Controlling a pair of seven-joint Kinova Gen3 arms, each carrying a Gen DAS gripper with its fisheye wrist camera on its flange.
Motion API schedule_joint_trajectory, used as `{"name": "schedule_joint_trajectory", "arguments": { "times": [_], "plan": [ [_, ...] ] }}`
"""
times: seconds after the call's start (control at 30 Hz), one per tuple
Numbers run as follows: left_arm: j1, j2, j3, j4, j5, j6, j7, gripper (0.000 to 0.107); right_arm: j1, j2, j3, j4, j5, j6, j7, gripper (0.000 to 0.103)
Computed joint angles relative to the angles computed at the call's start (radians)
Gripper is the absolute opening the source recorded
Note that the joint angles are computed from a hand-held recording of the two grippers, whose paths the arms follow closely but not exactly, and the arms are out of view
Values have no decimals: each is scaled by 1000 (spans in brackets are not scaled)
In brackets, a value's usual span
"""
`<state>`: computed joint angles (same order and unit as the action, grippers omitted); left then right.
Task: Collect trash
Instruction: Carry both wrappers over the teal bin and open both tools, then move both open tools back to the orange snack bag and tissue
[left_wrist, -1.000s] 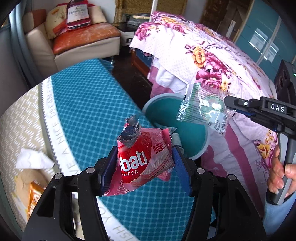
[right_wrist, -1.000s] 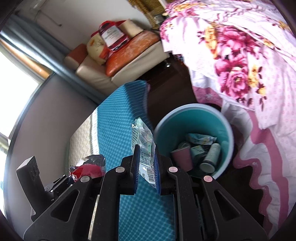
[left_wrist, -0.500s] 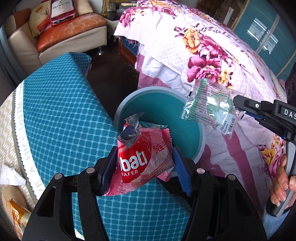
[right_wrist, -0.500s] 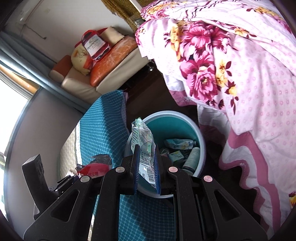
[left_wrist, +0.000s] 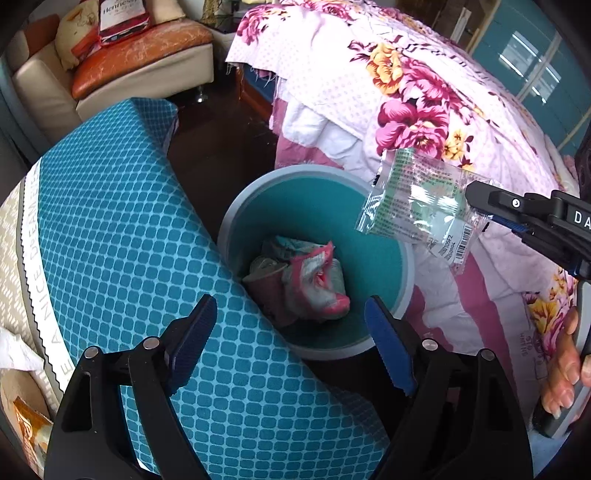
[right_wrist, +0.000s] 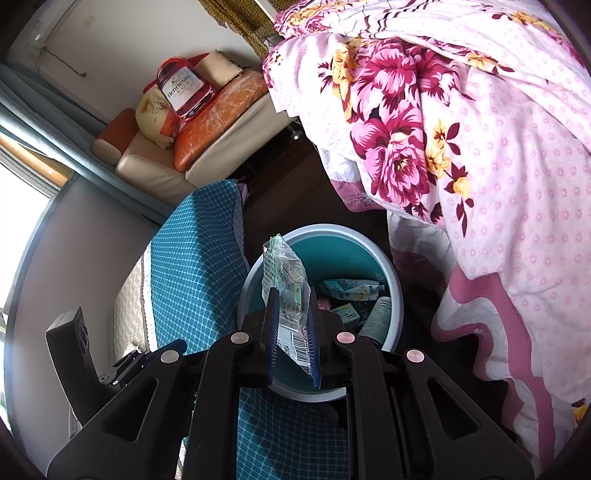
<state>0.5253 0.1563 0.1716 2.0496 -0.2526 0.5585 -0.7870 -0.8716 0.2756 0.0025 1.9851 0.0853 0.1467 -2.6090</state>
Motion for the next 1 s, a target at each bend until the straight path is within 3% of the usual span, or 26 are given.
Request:
{"name": "schedule_joint_trajectory", "arguments": {
  "times": [0.17,0.27,0.37,0.4,0.43,0.5,0.57,0.63,1.0],
  "plan": [
    [-15,-33,2,40,16,-13,1,83,-52,17,42,-32,36,39,-39,13],
    [-21,-49,6,58,15,-20,11,93,-67,28,47,-55,67,66,-68,15],
    [-21,-66,11,73,-11,-24,40,93,-72,38,43,-75,93,94,-97,18],
    [-26,-70,14,76,-6,-26,34,93,-65,40,33,-78,98,99,-102,24],
    [-33,-78,17,81,2,-30,25,93,-68,42,35,-80,103,99,-114,46],
    [-41,-90,22,90,8,-33,18,93,-125,43,84,-88,154,119,-179,67],
    [-50,-106,27,102,12,-38,13,93,-150,46,96,-102,202,146,-220,68],
    [-58,-118,32,110,18,-36,8,93,-148,45,84,-108,229,157,-255,76],
    [-120,-221,61,172,64,-16,-23,93,-103,46,-28,-166,294,254,-328,83]
  ]
}}
